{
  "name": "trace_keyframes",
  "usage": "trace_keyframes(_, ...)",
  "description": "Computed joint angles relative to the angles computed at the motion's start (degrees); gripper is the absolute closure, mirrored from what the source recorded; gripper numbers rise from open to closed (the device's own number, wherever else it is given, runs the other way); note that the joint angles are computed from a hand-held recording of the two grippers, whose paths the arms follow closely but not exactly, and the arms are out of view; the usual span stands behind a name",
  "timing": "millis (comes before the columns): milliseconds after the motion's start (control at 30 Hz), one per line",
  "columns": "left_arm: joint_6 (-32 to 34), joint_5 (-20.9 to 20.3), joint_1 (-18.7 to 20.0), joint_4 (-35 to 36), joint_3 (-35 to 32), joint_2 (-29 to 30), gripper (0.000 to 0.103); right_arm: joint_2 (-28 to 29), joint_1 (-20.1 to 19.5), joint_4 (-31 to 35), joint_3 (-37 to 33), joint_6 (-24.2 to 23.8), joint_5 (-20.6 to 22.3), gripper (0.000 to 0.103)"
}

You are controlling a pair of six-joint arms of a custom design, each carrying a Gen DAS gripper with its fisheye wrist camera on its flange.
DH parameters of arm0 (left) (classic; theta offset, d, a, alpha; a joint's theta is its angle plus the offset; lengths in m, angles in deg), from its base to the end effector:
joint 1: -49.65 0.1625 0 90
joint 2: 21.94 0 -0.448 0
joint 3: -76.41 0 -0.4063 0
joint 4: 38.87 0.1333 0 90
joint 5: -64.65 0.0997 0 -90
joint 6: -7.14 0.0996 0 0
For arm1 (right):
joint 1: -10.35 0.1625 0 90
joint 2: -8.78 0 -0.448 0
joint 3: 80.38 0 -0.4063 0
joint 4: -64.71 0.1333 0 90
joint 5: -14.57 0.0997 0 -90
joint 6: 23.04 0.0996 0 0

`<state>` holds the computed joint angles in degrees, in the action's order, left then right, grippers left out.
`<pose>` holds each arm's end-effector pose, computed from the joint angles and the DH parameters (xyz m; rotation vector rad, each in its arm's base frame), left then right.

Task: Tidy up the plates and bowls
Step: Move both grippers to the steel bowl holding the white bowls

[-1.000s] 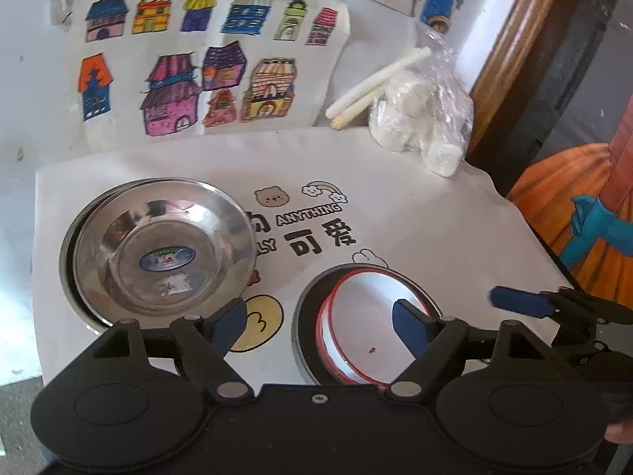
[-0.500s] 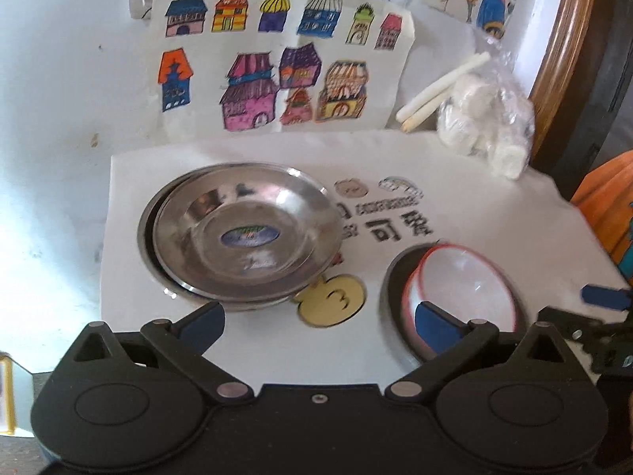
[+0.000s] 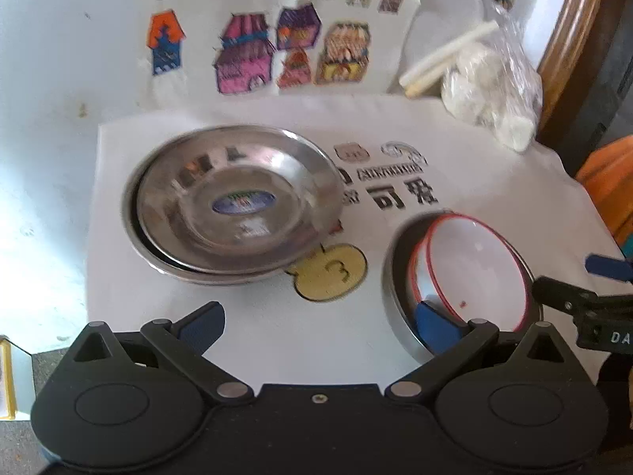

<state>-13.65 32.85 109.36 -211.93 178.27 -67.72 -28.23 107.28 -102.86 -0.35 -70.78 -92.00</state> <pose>-0.1406 -0.6728 0.1449 -0.1112 2.2297 -1.0100 0.1996 -0.7726 0.1329 1.0884 -2.3617 0.6253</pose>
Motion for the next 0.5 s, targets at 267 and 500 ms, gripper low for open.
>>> trace_keyframes(267,-0.9,0.8,0.0,1.0,-0.8,0.7,0.002,0.9,0.7,4.2,-2.4,-1.7,-2.6,0.001)
trace_keyframes(500,-3.2,-0.7,0.1,-0.1,-0.7,0.6,0.017,1.6,1.3,7.2,-3.8,-0.1,-5.1,0.003)
